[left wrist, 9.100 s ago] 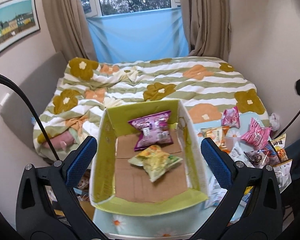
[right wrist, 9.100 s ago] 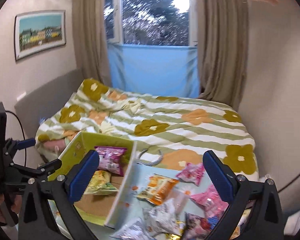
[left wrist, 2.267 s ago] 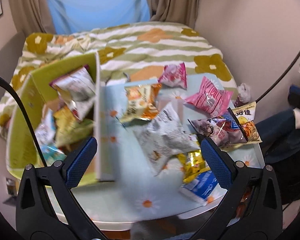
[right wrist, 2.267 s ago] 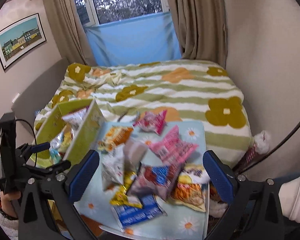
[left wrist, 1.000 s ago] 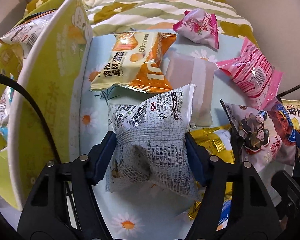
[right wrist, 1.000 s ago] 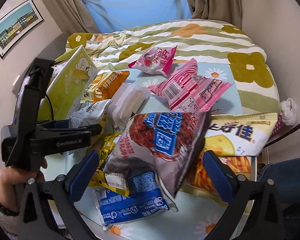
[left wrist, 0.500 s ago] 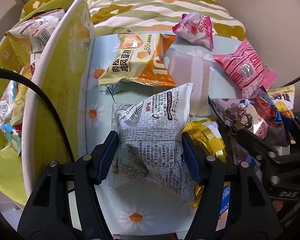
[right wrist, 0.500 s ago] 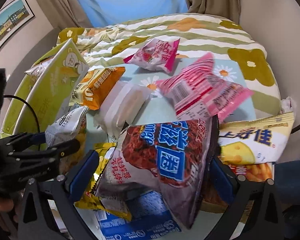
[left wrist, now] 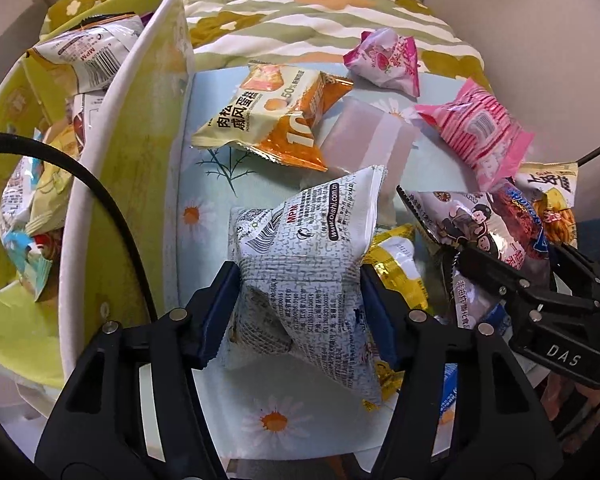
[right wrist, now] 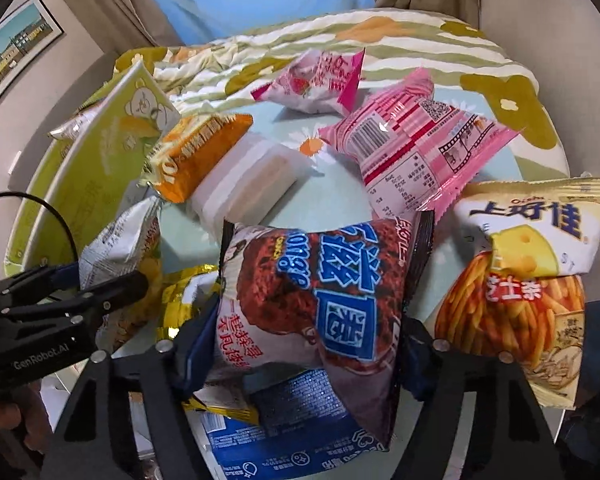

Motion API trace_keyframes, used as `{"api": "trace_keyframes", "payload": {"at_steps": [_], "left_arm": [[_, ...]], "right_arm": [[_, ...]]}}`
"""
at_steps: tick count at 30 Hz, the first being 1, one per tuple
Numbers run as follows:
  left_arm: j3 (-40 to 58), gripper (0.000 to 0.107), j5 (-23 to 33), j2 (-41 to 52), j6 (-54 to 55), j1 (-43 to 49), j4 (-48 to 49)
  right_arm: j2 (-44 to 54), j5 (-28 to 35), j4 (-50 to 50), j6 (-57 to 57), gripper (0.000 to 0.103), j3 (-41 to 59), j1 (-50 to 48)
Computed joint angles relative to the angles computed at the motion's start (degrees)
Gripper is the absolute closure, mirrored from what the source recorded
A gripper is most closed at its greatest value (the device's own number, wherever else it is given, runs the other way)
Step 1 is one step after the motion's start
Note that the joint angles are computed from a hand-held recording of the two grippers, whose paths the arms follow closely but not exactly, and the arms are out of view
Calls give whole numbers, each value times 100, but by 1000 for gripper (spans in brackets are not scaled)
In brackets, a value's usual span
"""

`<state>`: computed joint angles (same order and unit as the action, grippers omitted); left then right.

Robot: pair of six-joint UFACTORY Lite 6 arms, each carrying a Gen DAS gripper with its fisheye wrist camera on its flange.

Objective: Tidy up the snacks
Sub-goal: 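Lift both held bags toward the box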

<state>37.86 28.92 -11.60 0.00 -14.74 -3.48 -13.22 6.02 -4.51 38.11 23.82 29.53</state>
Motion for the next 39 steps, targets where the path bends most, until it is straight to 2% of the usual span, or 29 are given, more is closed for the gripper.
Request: {"api": "trace_keyframes", "payload": {"at_steps": [7,11,16,22,27,31,35,39], "left_arm": [[10,54,245,-470,-85,-151,-85],[101,54,515,-893,-165,-230,-161],[484,54,859,-1359,-504,-453,-108],[1355,54,1282,-1802,-903,-506,169],[2086,54,1545,-1790,-45,453,-286],[2666,54,1752,-1400,1502,1880,-1279],[3400,54,1857,-493,2882,3157,-2021],[4220,54,1870,612,3731,3880,-2343]], "right_arm": [[-884,397,-429,475,35,-179,114],[-1645,938,-915,1008,35,-208,258],[-2515,1712,-920,811,35,-35,242],[-2881,2433,-972,420,35,677,255],[-2384,2625,-1079,212,35,1640,503],[-1468,2511,-1557,668,35,2582,969],[-278,2298,-1999,1228,35,3629,1400],[1079,2166,-2239,1557,35,4850,1751]]}}
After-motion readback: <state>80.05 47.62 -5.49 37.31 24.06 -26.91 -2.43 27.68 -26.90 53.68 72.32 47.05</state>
